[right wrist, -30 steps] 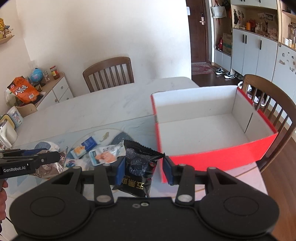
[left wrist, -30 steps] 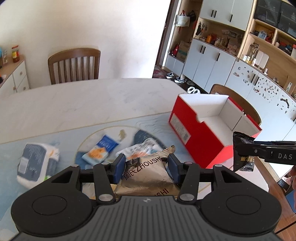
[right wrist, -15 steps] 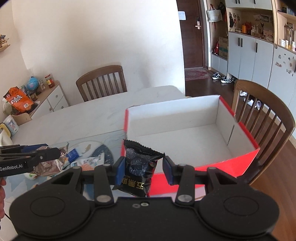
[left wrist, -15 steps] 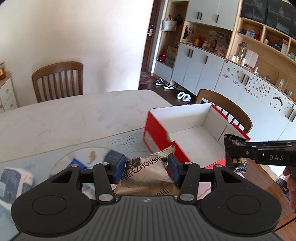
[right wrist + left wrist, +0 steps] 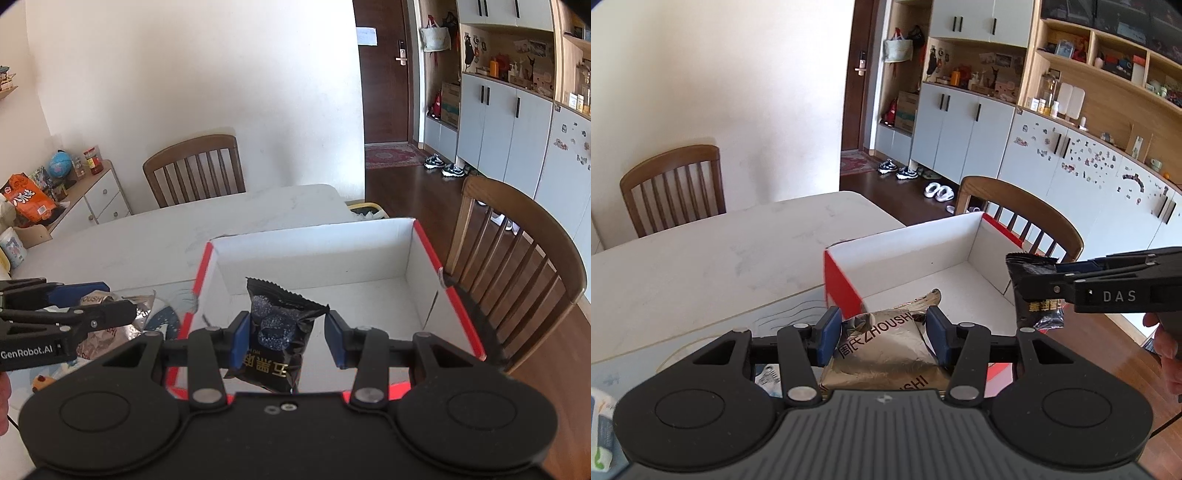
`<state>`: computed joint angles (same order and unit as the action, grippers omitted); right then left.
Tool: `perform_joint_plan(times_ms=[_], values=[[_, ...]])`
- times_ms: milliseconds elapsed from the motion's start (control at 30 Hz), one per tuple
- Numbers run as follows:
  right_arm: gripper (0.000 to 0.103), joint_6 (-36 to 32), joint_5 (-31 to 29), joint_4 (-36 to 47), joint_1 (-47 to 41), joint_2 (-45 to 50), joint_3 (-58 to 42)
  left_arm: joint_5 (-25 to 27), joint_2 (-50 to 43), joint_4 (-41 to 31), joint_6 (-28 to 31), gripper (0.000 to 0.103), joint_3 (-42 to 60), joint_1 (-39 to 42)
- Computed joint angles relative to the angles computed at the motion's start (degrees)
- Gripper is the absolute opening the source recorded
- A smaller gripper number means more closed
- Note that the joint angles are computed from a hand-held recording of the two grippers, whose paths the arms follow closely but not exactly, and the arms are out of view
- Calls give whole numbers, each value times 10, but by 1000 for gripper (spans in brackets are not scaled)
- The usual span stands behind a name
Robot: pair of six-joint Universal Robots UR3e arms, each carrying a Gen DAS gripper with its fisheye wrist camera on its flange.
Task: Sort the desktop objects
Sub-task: 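Lower the black packet and the gold-brown packet into the red shoebox with both tools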
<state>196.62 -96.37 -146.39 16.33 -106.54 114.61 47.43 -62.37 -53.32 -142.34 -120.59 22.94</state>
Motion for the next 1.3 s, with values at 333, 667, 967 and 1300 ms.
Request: perform_joint_plan(times_ms=[333, 667, 967, 1300], values=[[42, -59, 54, 2, -78, 3, 19, 76, -151, 139, -58, 49, 49, -135], [42, -109, 100, 45, -137, 20, 9, 133, -281, 201, -90, 49, 119, -228], [42, -155, 100, 40, -157, 86, -9, 179, -374, 203, -81, 49, 190, -281], [42, -195, 106, 50, -166, 158, -45, 223, -448, 140, -60, 49, 276, -318]])
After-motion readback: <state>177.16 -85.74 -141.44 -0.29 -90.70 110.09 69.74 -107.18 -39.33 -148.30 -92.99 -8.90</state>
